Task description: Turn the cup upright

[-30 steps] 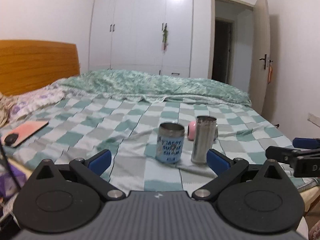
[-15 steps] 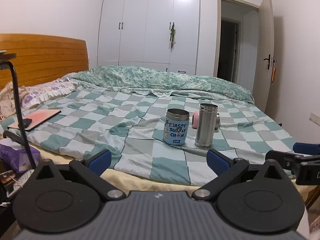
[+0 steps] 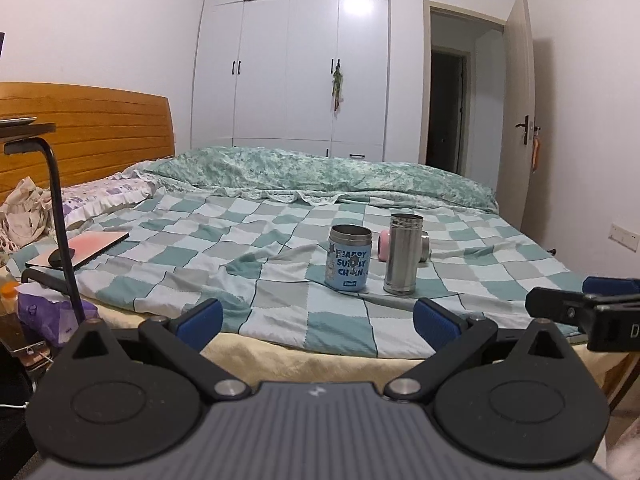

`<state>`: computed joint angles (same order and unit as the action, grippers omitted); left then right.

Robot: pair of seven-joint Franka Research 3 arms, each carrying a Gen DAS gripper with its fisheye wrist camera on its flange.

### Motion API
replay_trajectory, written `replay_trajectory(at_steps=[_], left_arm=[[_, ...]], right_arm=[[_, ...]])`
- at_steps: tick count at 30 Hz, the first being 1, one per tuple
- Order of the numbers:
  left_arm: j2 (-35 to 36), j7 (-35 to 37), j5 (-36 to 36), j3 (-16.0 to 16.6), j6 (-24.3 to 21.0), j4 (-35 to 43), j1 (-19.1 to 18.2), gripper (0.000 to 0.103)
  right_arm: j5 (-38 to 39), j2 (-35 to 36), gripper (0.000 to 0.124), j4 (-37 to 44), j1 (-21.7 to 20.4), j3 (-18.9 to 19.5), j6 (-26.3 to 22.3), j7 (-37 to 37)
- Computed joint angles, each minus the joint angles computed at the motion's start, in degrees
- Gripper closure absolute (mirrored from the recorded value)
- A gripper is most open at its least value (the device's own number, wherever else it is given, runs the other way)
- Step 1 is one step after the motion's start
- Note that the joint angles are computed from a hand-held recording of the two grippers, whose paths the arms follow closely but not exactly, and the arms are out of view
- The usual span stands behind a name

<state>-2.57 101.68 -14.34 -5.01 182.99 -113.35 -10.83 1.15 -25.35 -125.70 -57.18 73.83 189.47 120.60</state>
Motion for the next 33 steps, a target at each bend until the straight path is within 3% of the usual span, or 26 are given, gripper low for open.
replay_trajectory(at_steps=[7, 18, 33], left_arm=[[-0.92, 3.5, -5.51, 2.88, 0.38, -0.09, -3.52, 0.0], [-0.95, 4.87, -5.86, 2.03, 1.15, -0.13, -3.2, 0.0], [-1.34, 2.46, -3.39, 4.45, 1.71, -0.51, -5.01, 0.0]], right_arm=[[2.04, -2.1, 0.021, -2.56, 4.01, -3.64, 1.34, 0.42], [1.69, -1.38, 0.021, -1.7, 3.49, -3.2, 1.44, -0.37], [2.48, -0.6, 0.021, -1.46, 3.74, -2.91, 2.33, -2.96]])
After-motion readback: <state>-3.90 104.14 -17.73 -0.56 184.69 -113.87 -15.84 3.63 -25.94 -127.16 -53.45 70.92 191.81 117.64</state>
